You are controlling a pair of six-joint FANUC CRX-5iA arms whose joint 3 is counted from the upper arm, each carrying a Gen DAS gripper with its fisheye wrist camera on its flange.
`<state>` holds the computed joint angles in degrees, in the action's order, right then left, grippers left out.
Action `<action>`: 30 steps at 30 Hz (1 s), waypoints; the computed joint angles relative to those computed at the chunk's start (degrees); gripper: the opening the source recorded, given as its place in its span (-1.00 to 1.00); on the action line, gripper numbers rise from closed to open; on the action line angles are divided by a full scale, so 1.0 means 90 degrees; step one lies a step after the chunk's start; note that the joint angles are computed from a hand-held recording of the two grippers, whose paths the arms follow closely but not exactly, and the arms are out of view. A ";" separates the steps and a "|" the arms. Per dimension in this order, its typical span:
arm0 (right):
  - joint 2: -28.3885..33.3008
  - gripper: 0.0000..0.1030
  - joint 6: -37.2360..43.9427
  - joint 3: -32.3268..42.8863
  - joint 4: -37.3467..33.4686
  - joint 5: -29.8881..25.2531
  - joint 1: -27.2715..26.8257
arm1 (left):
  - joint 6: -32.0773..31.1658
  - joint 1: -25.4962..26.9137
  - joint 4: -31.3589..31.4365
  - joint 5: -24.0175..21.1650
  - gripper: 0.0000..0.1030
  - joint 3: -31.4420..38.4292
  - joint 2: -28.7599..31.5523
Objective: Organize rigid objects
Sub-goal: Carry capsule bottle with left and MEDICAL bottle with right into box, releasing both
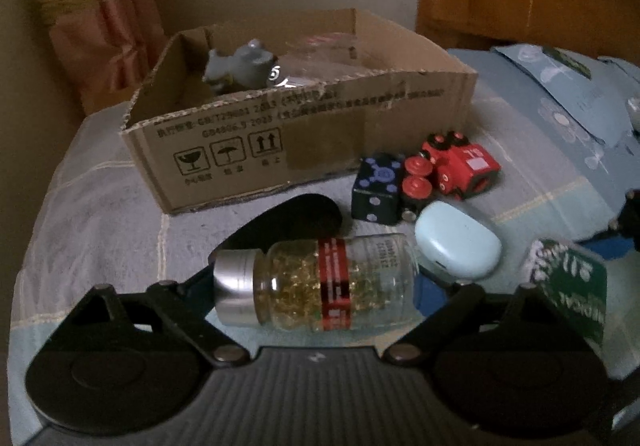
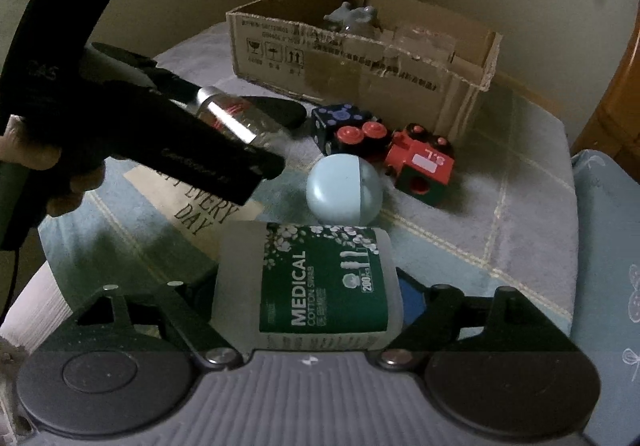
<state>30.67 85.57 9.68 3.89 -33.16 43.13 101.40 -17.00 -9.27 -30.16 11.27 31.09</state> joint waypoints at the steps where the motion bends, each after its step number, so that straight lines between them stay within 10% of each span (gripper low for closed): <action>1: -0.0001 0.68 0.0058 0.0049 -0.0085 -0.0047 -0.0023 | -0.0196 0.0027 0.0137 -0.0021 0.82 -0.0032 -0.0019; 16: -0.0110 0.68 0.0696 0.0543 -0.0573 -0.0523 -0.0303 | -0.2564 0.0336 0.1724 -0.0548 0.82 -0.0214 -0.0473; 30: 0.0215 0.68 0.0725 0.1524 -0.0394 -0.0447 -0.0529 | -0.2585 0.0513 0.1329 -0.0729 0.82 0.1155 -0.0057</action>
<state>32.61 92.09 23.39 0.35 -37.19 38.37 78.14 -12.38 2.69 -36.72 21.66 30.57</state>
